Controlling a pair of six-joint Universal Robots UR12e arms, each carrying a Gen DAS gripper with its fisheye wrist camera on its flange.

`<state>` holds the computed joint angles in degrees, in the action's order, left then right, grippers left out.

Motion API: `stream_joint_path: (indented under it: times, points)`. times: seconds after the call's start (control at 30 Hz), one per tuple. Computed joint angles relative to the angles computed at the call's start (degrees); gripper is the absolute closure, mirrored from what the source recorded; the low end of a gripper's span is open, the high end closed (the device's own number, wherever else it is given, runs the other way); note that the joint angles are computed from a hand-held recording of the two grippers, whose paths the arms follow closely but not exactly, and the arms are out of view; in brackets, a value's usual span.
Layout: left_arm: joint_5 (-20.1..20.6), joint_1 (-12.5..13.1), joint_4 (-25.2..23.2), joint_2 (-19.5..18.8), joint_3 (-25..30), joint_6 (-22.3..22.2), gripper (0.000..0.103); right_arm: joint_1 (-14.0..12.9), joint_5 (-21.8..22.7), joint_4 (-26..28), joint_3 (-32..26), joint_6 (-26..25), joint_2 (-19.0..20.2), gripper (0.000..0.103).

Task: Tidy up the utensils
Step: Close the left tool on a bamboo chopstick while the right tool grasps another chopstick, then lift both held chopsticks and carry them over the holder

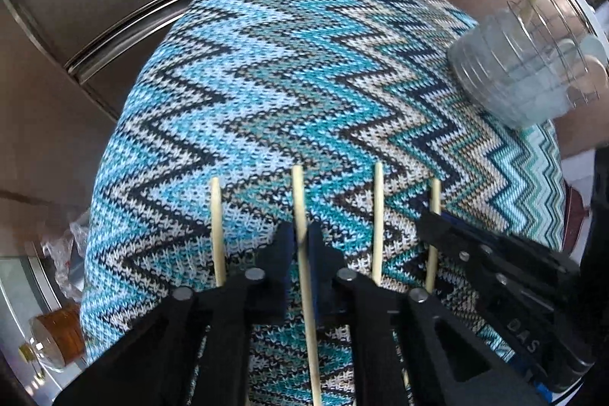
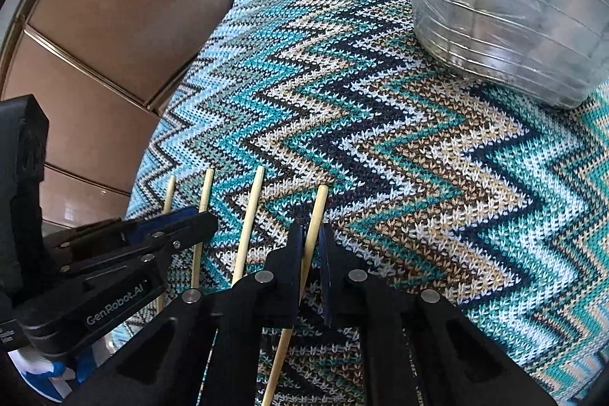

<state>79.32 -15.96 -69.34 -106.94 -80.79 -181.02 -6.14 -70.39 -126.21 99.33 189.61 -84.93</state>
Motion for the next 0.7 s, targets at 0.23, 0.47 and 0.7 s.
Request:
stream_joint_path:
  times: [0.23,0.47,0.7]
  points:
    - [-0.3,0.3,2.0,2.3,-2.4,-1.0,0.098,-1.9,4.2,-5.9,4.0,0.6,-3.9,0.096]
    - [-3.1,1.3,7.5,6.6,-5.8,-0.5,0.098,-3.4,5.2,-14.0,8.7,1.0,-9.7,0.097]
    - [-6.7,2.4,14.5,11.7,-9.7,0.1,0.098,-3.8,3.6,-20.7,12.8,3.1,-15.8,0.098]
